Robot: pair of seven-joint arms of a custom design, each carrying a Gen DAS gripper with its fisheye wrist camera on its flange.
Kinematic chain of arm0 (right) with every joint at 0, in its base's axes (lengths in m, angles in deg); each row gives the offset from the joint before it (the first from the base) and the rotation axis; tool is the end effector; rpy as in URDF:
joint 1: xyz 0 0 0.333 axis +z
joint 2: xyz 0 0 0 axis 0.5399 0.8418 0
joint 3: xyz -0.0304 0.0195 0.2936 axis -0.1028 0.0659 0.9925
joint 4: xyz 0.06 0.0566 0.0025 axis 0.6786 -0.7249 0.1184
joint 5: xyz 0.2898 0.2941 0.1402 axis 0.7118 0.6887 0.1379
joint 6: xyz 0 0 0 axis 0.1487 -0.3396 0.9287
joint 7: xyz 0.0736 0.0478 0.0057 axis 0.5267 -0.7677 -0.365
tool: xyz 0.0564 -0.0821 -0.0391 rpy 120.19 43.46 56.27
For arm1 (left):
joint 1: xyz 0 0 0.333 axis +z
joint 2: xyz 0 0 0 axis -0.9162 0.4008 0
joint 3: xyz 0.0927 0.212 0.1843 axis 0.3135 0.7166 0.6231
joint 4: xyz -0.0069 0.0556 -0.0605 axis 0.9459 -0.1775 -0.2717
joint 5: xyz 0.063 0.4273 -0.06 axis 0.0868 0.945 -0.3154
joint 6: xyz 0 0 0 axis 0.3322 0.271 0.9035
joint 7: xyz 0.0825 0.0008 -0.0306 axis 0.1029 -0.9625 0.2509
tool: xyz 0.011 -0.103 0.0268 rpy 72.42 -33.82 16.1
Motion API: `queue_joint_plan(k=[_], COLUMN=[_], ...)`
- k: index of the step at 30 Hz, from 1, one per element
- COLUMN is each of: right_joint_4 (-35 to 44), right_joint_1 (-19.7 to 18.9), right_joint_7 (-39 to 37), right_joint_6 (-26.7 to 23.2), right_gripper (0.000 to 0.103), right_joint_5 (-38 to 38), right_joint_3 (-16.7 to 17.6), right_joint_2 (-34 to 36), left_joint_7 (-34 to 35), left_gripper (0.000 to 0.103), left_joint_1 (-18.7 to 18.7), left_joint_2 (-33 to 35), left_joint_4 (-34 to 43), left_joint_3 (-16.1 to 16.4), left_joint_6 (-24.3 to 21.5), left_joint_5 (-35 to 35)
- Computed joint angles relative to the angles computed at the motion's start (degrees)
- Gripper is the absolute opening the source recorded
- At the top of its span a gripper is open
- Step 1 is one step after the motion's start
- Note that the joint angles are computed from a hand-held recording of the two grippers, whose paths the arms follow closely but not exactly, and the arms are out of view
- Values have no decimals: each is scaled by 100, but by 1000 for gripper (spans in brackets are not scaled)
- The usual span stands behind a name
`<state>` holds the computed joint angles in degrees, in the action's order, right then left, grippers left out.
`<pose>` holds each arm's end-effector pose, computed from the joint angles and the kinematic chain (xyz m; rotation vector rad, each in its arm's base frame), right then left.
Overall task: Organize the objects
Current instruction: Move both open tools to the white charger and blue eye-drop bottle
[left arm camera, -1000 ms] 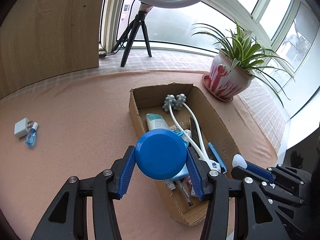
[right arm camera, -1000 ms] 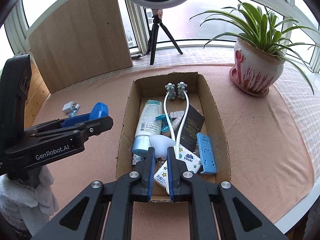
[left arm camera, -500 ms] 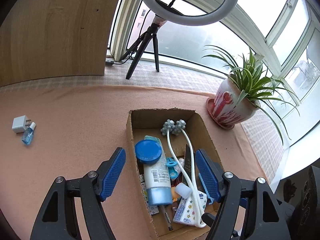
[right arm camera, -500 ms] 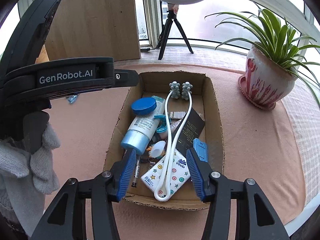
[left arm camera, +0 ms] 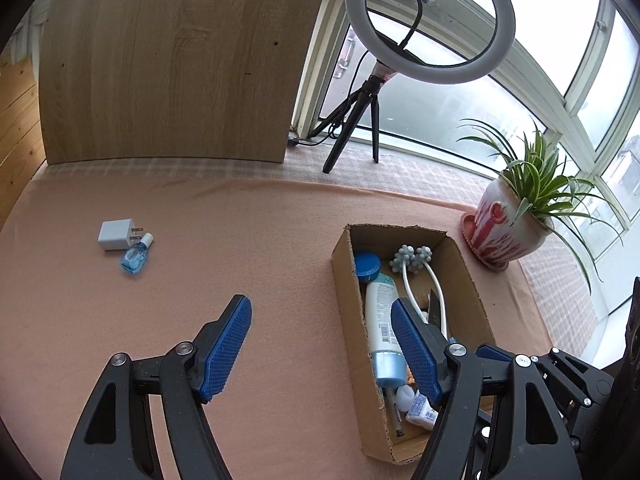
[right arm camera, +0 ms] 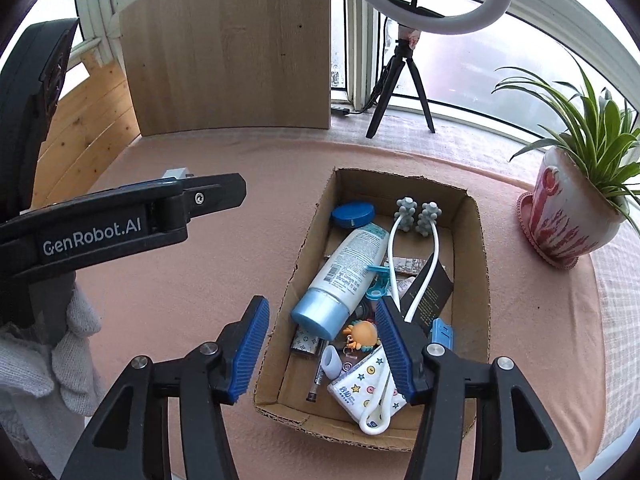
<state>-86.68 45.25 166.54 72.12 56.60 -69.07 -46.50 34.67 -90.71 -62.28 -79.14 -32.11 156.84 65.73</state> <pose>0.3448 0.1135 0.4123 -1.8289 1.8993 -0.5345 0.4569 -0.3034 0.4125 -1.6736 2.2453 -1.0272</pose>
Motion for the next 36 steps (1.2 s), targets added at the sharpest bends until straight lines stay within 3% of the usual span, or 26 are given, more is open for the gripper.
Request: queue_joint_plan(k=[11,18,22,29,36], right_joint_4=[715,1488,1981,2714,3340], right_joint_1=[-33,-154,-57,40,283], right_joint_7=[450,868,989,1391,1706], right_joint_6=[536,881,871,818,666], right_gripper=[52,52,52,52,52], right_joint_5=[-111,-281,-295,-581,-838], right_joint_3=[314,446,369,398,281], right_joint_2=[1119,2153,2779,3678,4405], left_joint_7=[660,1347,1911,2225,2222], left_gripper=[76,76,76,76,76], left_joint_1=[391,1050,1405,2021,2373], left_joint_2=[-442,-296,16,940,2027], left_joint_4=[-519,-406,-46,926,2086], left_joint_3=[613,999,1187,896,473], left_joint_6=[-380,-861,-1221,-1529,-1785], left_joint_5=[-226,-429,-874,-800,-451])
